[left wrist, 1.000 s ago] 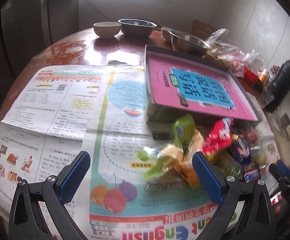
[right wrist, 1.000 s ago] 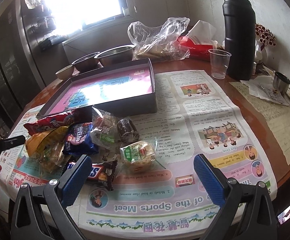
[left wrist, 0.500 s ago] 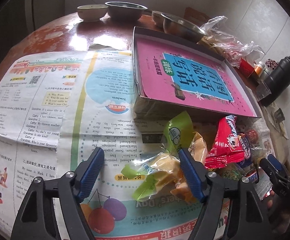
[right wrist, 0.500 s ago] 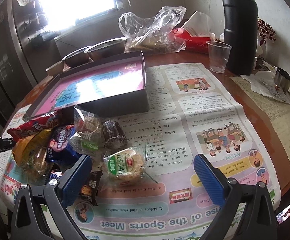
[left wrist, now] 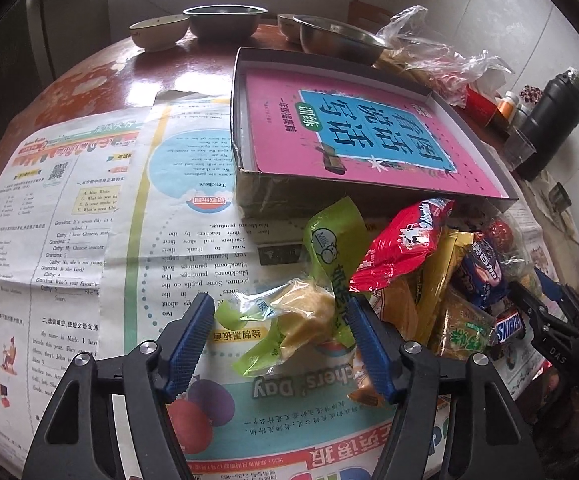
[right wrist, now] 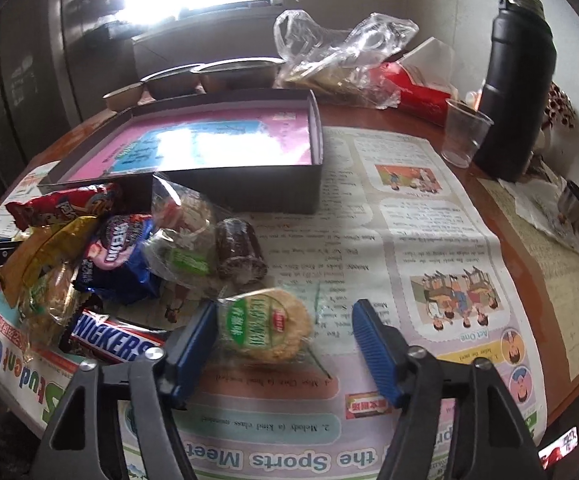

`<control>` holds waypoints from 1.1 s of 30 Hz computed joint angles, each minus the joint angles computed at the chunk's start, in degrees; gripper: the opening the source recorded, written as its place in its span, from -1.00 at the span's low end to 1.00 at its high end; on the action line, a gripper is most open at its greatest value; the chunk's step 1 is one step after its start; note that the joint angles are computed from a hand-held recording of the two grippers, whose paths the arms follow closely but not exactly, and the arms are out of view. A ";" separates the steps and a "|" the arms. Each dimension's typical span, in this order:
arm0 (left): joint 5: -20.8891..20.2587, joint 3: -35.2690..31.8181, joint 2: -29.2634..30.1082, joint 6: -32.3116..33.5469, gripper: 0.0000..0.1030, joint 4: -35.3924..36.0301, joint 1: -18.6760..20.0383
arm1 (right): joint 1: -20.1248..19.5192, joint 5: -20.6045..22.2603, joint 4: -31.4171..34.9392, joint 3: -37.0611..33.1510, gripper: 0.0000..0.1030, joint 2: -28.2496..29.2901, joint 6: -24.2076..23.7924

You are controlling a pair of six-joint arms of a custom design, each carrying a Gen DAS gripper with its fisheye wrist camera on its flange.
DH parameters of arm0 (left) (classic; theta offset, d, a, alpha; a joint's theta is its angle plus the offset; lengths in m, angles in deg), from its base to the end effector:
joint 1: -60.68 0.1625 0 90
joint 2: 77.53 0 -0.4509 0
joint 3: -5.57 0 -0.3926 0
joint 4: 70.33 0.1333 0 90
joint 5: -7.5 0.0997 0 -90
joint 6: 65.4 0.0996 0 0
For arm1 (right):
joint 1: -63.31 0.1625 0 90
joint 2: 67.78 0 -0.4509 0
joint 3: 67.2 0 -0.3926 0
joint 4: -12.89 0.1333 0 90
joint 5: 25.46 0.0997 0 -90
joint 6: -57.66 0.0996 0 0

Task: Organize snacks
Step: 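Close left gripper on yellow-green pastry while right gripper closes on round cookie, then carry pastry and cookie into the tray and open both grippers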

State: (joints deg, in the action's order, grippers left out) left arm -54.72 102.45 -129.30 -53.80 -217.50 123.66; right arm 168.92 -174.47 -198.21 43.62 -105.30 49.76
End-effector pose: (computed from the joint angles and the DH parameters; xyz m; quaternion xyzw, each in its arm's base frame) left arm -0.1452 -0.6803 0.1732 0.2954 0.9194 -0.1331 0.2229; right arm 0.2010 -0.5413 0.1005 -0.0332 -0.8196 0.3821 0.4255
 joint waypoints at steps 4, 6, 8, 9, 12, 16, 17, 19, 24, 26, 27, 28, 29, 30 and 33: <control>1.16 0.78 0.37 0.90 0.36 -2.41 -0.33 | -0.08 1.37 -1.36 0.12 0.01 0.25 -2.29; 1.89 1.32 0.52 1.29 0.26 -4.06 -0.51 | -0.16 1.86 -1.86 0.32 -0.02 0.26 -2.73; 2.68 1.69 0.70 1.84 0.06 -5.51 -0.72 | -0.20 2.00 -2.29 0.33 -0.07 0.35 -2.91; 2.33 1.74 0.64 1.85 -0.06 -5.70 -0.64 | -0.25 2.16 -2.47 0.44 -0.08 0.30 -2.93; 1.01 1.80 0.40 1.82 -0.10 -5.74 -0.34 | -0.38 2.62 -3.08 0.87 -0.13 0.04 -2.75; 0.11 1.96 -0.14 1.19 -0.13 -5.33 -0.07 | -0.46 2.27 -3.84 1.29 -0.15 -0.27 -2.04; 0.16 2.01 -0.27 0.96 -0.13 -5.20 -0.06 | -0.51 2.34 -4.17 1.54 -0.16 -0.48 -1.81; -0.24 2.26 -0.81 0.27 -0.13 -5.17 0.09 | -0.50 2.23 -4.76 1.93 -0.16 -0.78 -1.50; -0.61 3.65 -2.61 0.15 -0.14 -6.11 0.03 | -0.21 2.22 -7.53 2.51 -0.16 -1.24 -1.76; -0.11 4.04 -3.22 0.12 -0.14 -6.76 -0.03 | -0.07 2.21 -8.23 2.53 -0.16 -1.30 -2.05; -0.07 4.17 -3.50 0.09 -0.14 -7.13 0.05 | 0.01 2.23 -8.56 2.51 -0.16 -1.33 -2.21; 0.08 4.26 -3.78 0.02 -0.14 -7.46 0.06 | 0.09 2.23 -8.77 2.45 -0.16 -1.30 -2.30; 0.17 4.31 -3.98 0.05 -0.14 -7.70 0.11 | 0.17 2.25 -9.10 2.37 -0.16 -1.27 -2.54; 0.27 4.36 -4.14 -0.05 -0.14 -8.01 0.10 | 0.27 2.27 -9.60 2.29 -0.16 -1.21 -3.00; 0.36 4.29 -4.52 0.07 -0.14 -9.17 -0.05 | 0.54 2.54 -10.32 2.00 -0.16 -1.28 -3.85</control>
